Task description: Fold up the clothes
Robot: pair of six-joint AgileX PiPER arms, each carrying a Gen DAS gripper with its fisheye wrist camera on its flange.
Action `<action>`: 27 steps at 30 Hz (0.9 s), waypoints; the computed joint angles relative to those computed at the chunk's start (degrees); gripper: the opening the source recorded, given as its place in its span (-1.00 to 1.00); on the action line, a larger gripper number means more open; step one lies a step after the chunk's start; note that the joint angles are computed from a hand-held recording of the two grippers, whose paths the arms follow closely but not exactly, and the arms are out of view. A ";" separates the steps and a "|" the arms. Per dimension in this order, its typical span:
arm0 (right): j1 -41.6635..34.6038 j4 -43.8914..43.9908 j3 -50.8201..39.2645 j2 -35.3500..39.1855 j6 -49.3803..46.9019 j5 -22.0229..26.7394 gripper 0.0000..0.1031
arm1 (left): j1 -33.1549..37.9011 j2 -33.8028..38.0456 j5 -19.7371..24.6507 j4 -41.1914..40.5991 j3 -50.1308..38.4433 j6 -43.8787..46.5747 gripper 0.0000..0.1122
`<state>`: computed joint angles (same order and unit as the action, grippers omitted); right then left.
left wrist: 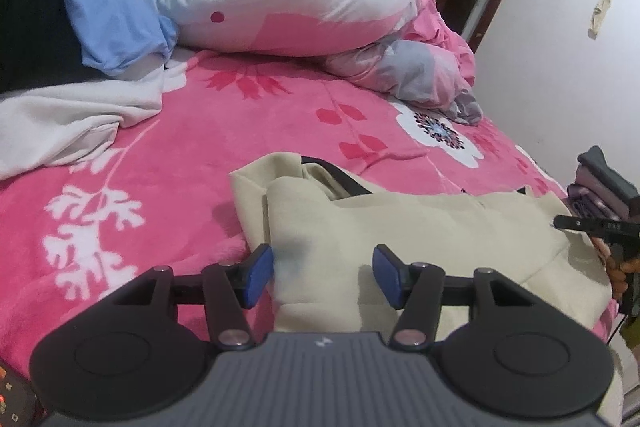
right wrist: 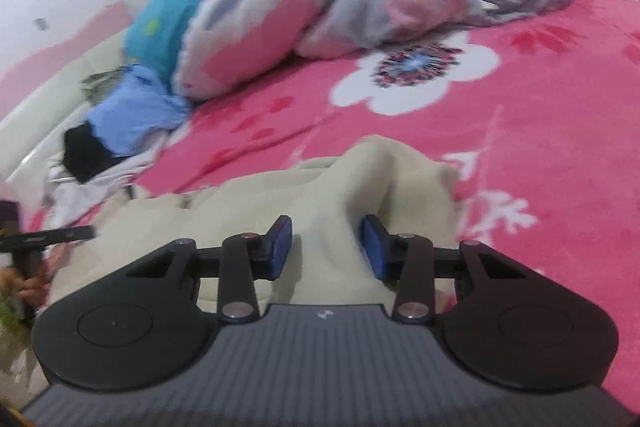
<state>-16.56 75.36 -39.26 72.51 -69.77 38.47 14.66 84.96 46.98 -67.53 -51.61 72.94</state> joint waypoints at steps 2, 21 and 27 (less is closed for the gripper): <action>-0.81 0.69 -0.19 0.08 -0.44 1.25 -0.26 | -0.11 0.60 0.97 -0.83 -0.71 1.03 0.00; -5.42 13.19 10.64 -13.99 -7.93 6.47 -0.86 | 1.77 -14.79 13.64 -6.65 10.72 23.36 -0.84; -15.80 19.79 15.97 -15.73 -12.86 17.34 -0.87 | 6.00 -16.86 19.49 -10.00 13.09 23.88 -0.85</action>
<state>-32.37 95.15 -23.29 56.79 -82.64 55.82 20.65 68.10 66.47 -77.53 -38.52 96.82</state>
